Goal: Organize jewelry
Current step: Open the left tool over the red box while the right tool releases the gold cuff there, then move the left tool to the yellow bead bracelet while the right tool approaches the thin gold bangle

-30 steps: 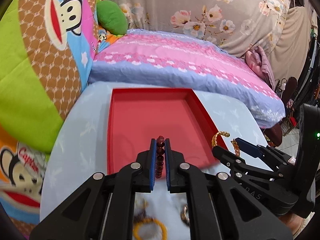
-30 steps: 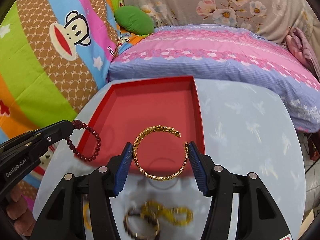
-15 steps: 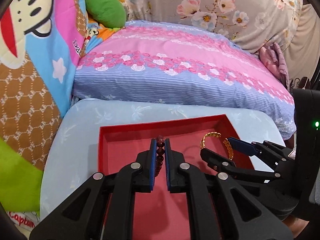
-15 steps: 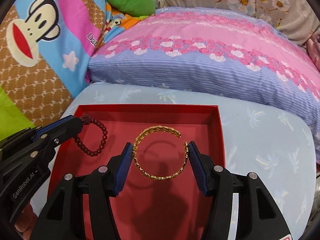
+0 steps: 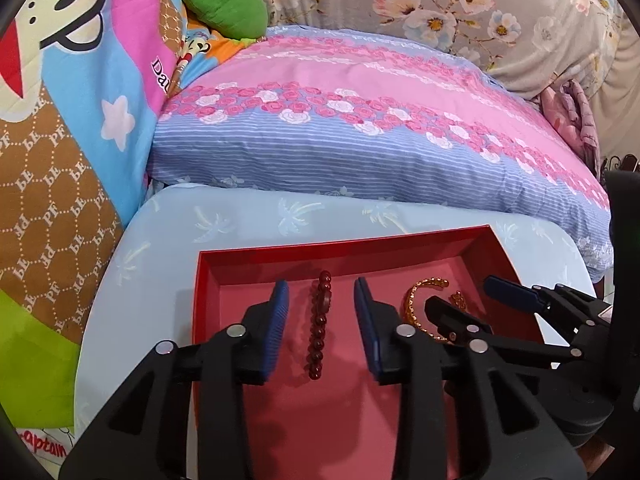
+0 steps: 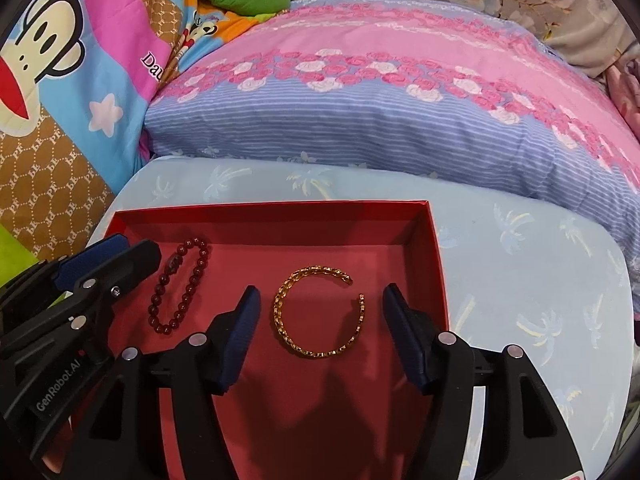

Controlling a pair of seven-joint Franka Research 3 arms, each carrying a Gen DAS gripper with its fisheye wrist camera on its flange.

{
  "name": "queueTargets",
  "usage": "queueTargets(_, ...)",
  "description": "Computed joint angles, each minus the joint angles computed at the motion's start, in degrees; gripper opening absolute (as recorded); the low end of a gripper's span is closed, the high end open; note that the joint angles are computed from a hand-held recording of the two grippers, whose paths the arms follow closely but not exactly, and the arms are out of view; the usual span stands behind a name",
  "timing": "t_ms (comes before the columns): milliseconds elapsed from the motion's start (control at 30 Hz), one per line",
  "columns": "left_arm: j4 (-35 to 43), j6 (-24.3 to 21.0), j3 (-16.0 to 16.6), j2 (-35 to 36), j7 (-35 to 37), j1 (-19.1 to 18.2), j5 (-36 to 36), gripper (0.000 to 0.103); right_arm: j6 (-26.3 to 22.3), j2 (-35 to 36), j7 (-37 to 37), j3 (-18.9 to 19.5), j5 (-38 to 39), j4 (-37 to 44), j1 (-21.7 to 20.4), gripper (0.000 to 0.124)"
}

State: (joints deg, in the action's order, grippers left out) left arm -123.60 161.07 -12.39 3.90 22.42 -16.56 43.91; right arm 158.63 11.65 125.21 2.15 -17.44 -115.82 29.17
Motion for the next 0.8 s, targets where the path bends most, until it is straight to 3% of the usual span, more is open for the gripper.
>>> queueTargets(133,-1.59,-0.37,-0.22,-2.45,-1.07,0.2,-0.4,0.045,1.65,-2.96,1.9,-0.22,-1.62,-2.71,0.25,0.063)
queueTargets(367,-8.85,0.18,-2.64,-11.65,-5.0,1.44,1.14,0.046,5.05,-13.5,11.23,2.84,-12.83,-12.21,-1.58,0.068)
queueTargets(600,-17.74,-1.91,-7.38,-22.82,-6.77,1.33,-1.43,0.053,6.14,-25.11,15.43,10.15,-13.27,-23.49,-5.64,0.068)
queueTargets(800,-25.06,-2.01,-8.67,-31.19,-6.55,-1.93,-8.64,0.055,6.76,-35.13,13.81,13.12,-4.86,-33.55,-5.24,0.068)
